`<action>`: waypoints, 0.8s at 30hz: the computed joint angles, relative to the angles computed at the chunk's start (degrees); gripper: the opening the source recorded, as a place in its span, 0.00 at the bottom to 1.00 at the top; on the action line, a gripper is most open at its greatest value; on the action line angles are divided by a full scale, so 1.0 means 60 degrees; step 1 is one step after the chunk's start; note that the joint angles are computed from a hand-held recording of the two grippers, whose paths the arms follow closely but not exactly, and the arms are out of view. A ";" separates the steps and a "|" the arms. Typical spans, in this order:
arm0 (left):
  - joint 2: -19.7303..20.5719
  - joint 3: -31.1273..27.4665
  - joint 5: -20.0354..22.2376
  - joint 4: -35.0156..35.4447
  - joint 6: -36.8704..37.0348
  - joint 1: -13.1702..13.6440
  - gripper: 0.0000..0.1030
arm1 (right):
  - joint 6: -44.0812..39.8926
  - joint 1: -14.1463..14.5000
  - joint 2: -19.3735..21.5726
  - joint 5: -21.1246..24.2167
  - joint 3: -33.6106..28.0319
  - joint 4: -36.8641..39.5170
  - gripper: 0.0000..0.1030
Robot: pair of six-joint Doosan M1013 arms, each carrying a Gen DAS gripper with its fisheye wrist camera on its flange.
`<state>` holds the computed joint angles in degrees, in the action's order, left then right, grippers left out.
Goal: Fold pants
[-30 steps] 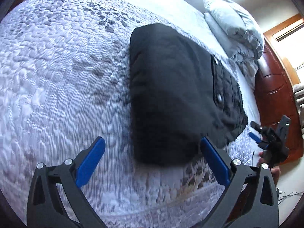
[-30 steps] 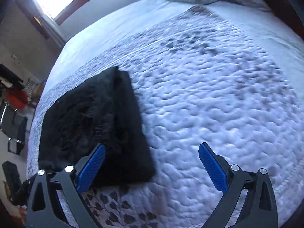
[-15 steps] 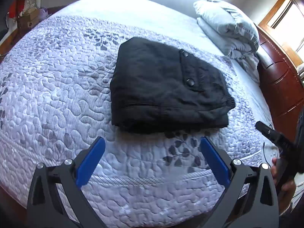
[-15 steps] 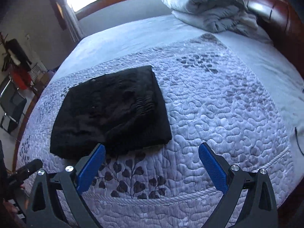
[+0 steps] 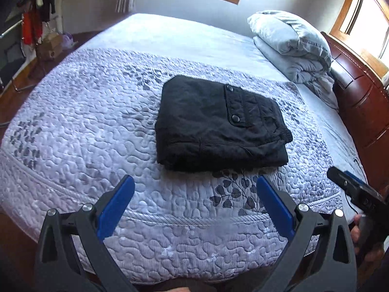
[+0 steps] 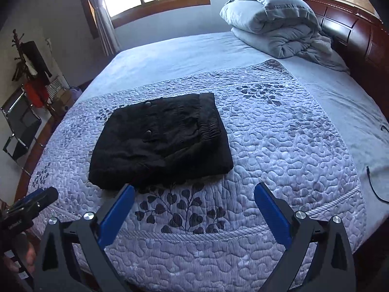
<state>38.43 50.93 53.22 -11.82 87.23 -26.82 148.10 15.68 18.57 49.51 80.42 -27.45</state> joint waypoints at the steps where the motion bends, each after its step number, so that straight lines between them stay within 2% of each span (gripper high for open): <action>1: -0.0081 0.0100 -0.0108 0.0025 -0.0045 -0.0004 0.97 | 0.0035 0.0038 -0.0036 0.0021 0.0015 -0.0011 0.96; 10: -0.0916 0.1025 -0.1187 0.0230 0.0242 -0.0096 0.97 | 0.0197 0.0539 -0.0206 0.0312 -0.0003 -0.0633 0.96; 15: -0.1234 0.1301 -0.1662 0.0513 0.0570 -0.0176 0.97 | 0.0414 0.0883 -0.0191 0.0714 -0.0167 -0.1547 0.96; 24: -0.1521 0.1425 -0.2043 0.1066 0.0627 -0.0283 0.97 | 0.0719 0.0951 -0.0325 0.0779 -0.0250 -0.1857 0.96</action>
<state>29.31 59.49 40.96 -5.42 90.99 -28.52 152.41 21.39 16.62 54.19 78.92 -38.59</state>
